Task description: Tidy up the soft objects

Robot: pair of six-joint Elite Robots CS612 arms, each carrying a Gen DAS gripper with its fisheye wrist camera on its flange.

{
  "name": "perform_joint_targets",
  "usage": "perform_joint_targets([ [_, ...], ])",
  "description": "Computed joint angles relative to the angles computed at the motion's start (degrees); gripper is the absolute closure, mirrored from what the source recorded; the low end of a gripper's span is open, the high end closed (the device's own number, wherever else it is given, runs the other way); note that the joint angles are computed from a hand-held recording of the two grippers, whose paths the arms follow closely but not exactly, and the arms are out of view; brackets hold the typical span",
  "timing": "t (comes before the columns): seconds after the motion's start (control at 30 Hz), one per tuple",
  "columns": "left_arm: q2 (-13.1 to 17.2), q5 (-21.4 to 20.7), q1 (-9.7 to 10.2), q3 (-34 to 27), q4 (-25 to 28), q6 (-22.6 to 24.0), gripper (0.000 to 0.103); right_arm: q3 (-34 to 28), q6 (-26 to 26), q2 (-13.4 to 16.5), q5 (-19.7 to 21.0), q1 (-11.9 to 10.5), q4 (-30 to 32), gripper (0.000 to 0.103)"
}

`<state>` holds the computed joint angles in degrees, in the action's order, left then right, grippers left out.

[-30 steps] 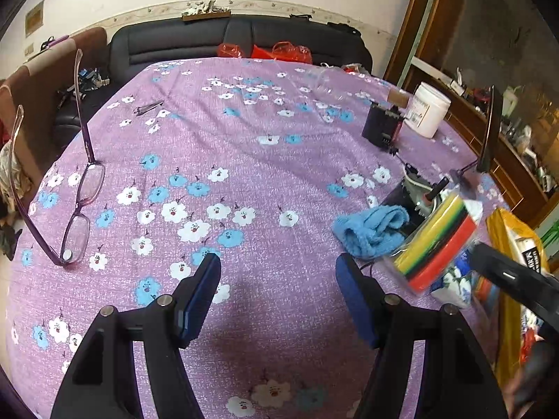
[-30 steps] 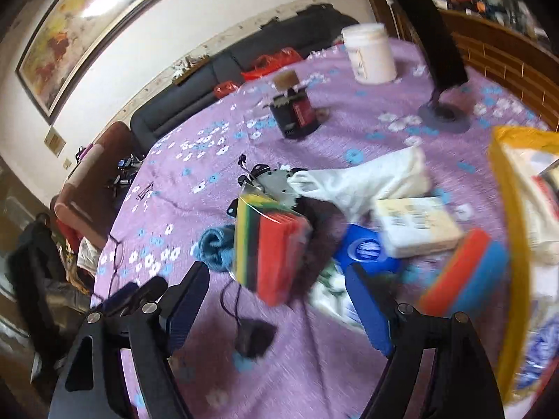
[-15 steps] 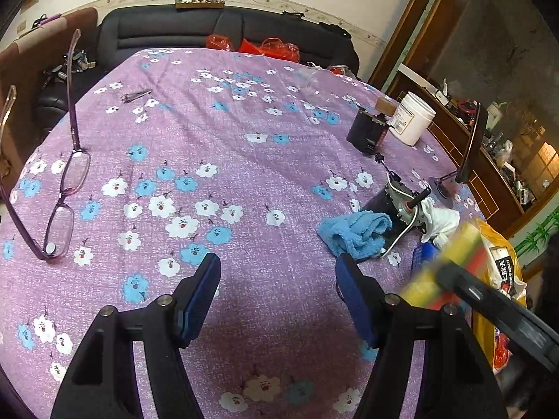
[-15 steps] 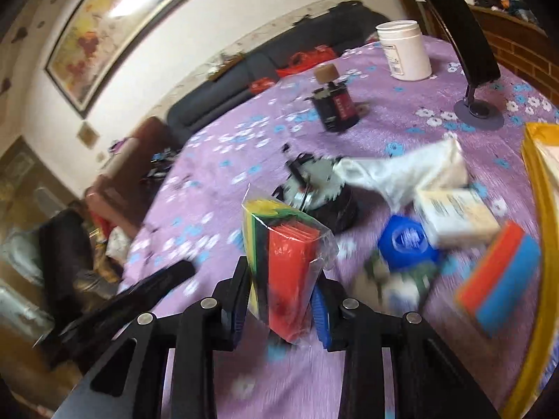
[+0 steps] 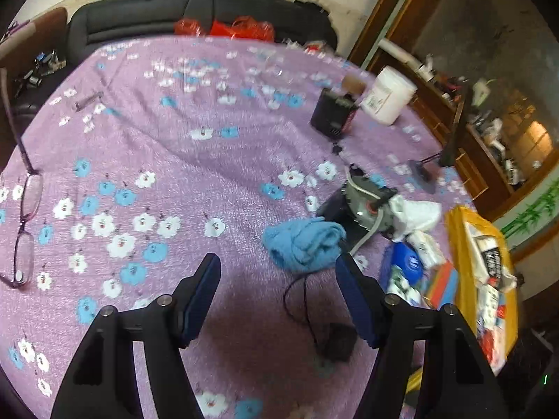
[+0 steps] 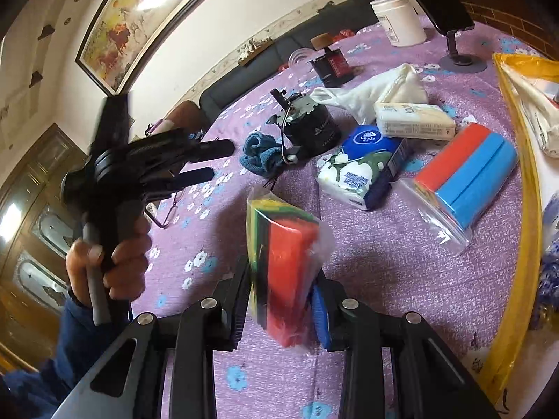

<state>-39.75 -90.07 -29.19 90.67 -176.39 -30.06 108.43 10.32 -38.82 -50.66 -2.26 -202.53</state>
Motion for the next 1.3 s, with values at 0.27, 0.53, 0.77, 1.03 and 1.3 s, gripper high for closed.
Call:
perform_joint_targets([
  [0.27,3.65,-1.02,-0.28,-5.66,5.48,-0.39,0.067,0.69,-1.91,0.20,-3.14,0.57,-2.59,0.068],
  [0.53,0.53,-3.41,-0.05,1.60,-4.03,-0.18,0.073,0.59,-3.05,0.29,-2.01,0.48,-2.02,0.073],
  [0.77,-4.19,-3.44,-1.59,11.95,-11.28,2.51,0.073,0.99,-11.26,-3.07,-4.44,1.06,10.04,0.076],
  [1.03,-3.88,2.01,-2.44,14.83,-15.81,2.08,0.073,2.11,-7.77,-5.69,-25.51,4.27,6.45,0.029],
  [1.3,-2.76,2.30,-2.83,14.36,-18.34,3.87,0.073,0.58,-7.59,-5.75,-31.29,5.83,14.53,0.028],
])
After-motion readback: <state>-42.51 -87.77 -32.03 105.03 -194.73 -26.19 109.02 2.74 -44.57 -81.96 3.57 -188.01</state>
